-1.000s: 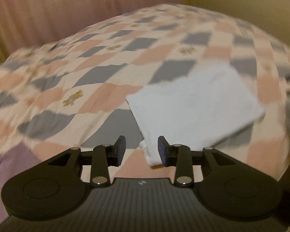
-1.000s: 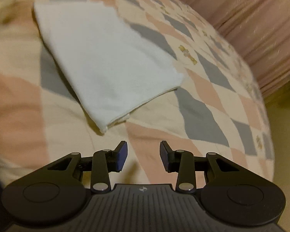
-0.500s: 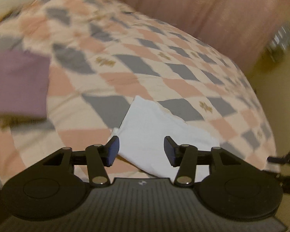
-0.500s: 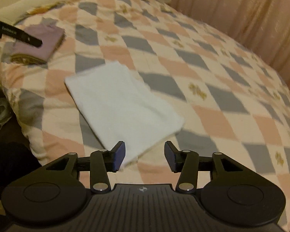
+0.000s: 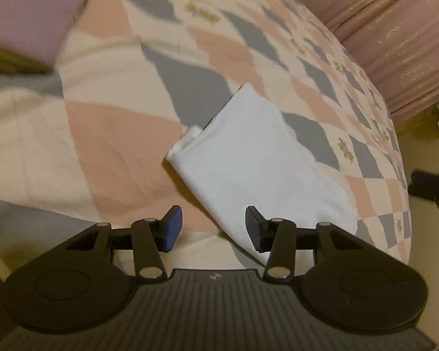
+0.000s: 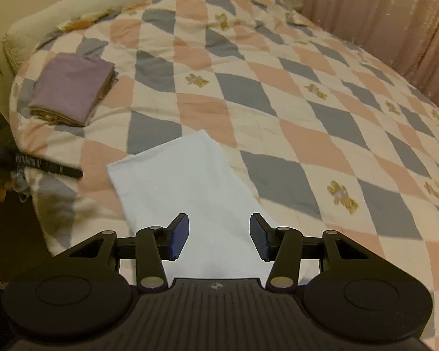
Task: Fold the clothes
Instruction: 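Move both open grippers to the end of the folded white strip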
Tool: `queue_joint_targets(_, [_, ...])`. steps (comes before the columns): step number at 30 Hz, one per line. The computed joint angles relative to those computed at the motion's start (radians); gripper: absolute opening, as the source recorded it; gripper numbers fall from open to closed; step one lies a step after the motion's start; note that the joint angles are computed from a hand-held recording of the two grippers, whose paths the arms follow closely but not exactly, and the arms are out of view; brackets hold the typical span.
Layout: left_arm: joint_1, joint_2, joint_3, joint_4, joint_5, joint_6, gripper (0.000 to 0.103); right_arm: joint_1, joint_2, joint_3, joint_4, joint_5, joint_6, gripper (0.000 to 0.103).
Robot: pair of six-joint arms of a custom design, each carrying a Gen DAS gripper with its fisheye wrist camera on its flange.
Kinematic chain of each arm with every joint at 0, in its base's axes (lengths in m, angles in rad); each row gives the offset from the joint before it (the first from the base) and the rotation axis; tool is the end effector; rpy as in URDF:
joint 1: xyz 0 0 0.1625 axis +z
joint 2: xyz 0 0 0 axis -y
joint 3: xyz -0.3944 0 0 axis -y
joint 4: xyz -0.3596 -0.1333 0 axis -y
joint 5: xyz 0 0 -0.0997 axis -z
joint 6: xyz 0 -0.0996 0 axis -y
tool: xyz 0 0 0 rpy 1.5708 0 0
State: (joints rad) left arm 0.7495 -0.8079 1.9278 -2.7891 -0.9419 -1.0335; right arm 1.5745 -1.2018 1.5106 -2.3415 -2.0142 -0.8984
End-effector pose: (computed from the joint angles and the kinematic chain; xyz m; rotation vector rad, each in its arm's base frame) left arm -0.2619 -0.5059 0.0536 -0.3328 2.7120 -0.7916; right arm 0.0928 -0.6138 0.3850 0.9837 -2.3390 0.2901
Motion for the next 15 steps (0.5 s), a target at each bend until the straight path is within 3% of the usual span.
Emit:
queue_joint_targets(8, [0.077,0.085,-0.056,-0.015,-0.035,-0.05,0.036,-0.003,0.292,-0.35,0.184,-0.025,-0.051,0.049])
queue_joint_targets(11, [0.084,0.106,-0.075,-0.016,-0.025,-0.051,0.027,-0.022,0.411,-0.487,0.263,-0.003,-0.08,0.049])
queue_joint_targets(15, [0.07,0.13,-0.095,0.01,0.014,-0.064,0.023,-0.048,0.561,-0.67,0.351,0.034,-0.112,0.048])
